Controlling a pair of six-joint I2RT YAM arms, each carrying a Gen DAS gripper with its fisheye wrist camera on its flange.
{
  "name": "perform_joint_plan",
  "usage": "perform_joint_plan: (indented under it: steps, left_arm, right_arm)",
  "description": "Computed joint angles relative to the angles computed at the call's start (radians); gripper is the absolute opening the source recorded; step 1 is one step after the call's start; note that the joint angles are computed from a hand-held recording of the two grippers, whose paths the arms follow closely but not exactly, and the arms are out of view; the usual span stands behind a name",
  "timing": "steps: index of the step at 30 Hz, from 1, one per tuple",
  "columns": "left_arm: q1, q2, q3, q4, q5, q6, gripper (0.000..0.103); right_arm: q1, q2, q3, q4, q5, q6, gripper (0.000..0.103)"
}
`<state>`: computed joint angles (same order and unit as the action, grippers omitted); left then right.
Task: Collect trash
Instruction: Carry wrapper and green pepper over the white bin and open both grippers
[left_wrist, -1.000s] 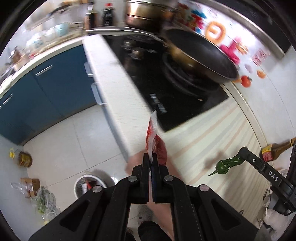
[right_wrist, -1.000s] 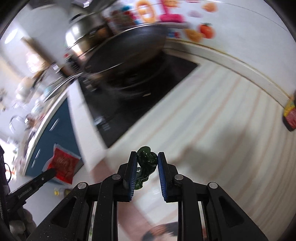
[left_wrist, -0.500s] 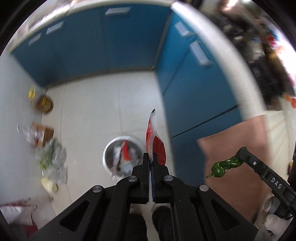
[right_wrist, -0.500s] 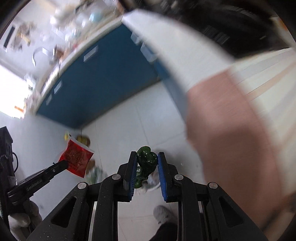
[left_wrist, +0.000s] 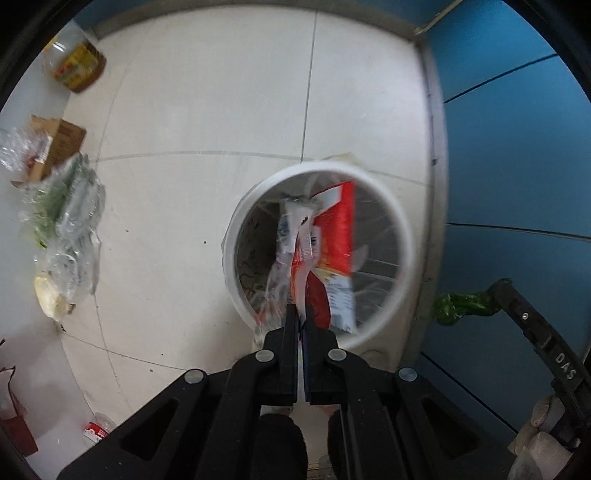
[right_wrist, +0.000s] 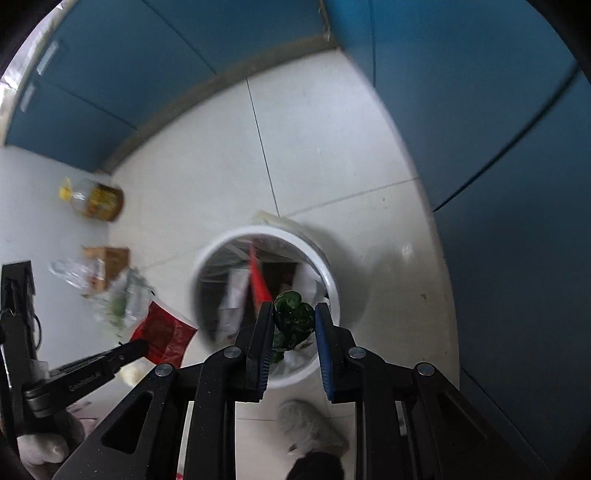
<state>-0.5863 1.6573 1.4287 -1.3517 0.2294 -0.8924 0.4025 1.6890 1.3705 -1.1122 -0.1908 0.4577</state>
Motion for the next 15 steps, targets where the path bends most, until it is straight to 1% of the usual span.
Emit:
perform_joint_plan:
  steps: [1, 2, 4, 5, 7, 10, 11, 12, 13, 14, 15]
  left_arm:
    - [0.012, -0.004, -0.058, 0.054, 0.018, 0.012, 0.000]
    - [0.017, 0.001, -0.095, 0.084, 0.020, 0.025, 0.000]
    - [0.017, 0.003, -0.132, 0.113, 0.008, 0.032, 0.000]
    - [0.017, 0.007, -0.142, 0.127, 0.002, 0.030, 0.001]
    - [0.010, 0.005, -0.150, 0.130, -0.021, 0.028, 0.003]
    - [0.002, -0.008, -0.144, 0.094, -0.065, 0.009, 0.005]
    - [-0.006, -0.003, -0.128, 0.066, -0.087, 0.002, 0.005]
    - [-0.013, 0.002, -0.109, 0.041, -0.106, 0.003, 0.005]
    - [-0.019, -0.003, -0.098, 0.023, -0.130, 0.001, 0.007]
    - [-0.030, -0.018, -0.083, -0.001, -0.157, -0.005, 0.010]
    - [-0.045, -0.029, -0.052, -0.042, -0.190, -0.014, 0.028]
  right_arm:
    - [0.007, 0.025, -0.035, 0.050, 0.006, -0.007, 0.023]
    - [0.016, 0.054, -0.053, 0.088, 0.011, -0.017, 0.023]
    - [0.045, 0.107, -0.081, 0.149, 0.044, -0.028, 0.023]
    - [0.050, 0.132, -0.082, 0.166, 0.043, -0.034, 0.023]
    - [0.068, 0.176, -0.078, 0.181, 0.061, -0.047, 0.024]
    - [0.070, 0.210, -0.053, 0.165, 0.039, -0.068, 0.026]
    - [0.066, 0.208, -0.047, 0.157, 0.037, -0.073, 0.028]
    - [0.065, 0.196, -0.049, 0.151, 0.028, -0.076, 0.038]
    - [0.066, 0.181, -0.046, 0.139, 0.023, -0.074, 0.045]
    - [0.070, 0.168, -0.037, 0.122, 0.029, -0.070, 0.055]
    - [0.071, 0.147, -0.026, 0.092, 0.039, -0.076, 0.058]
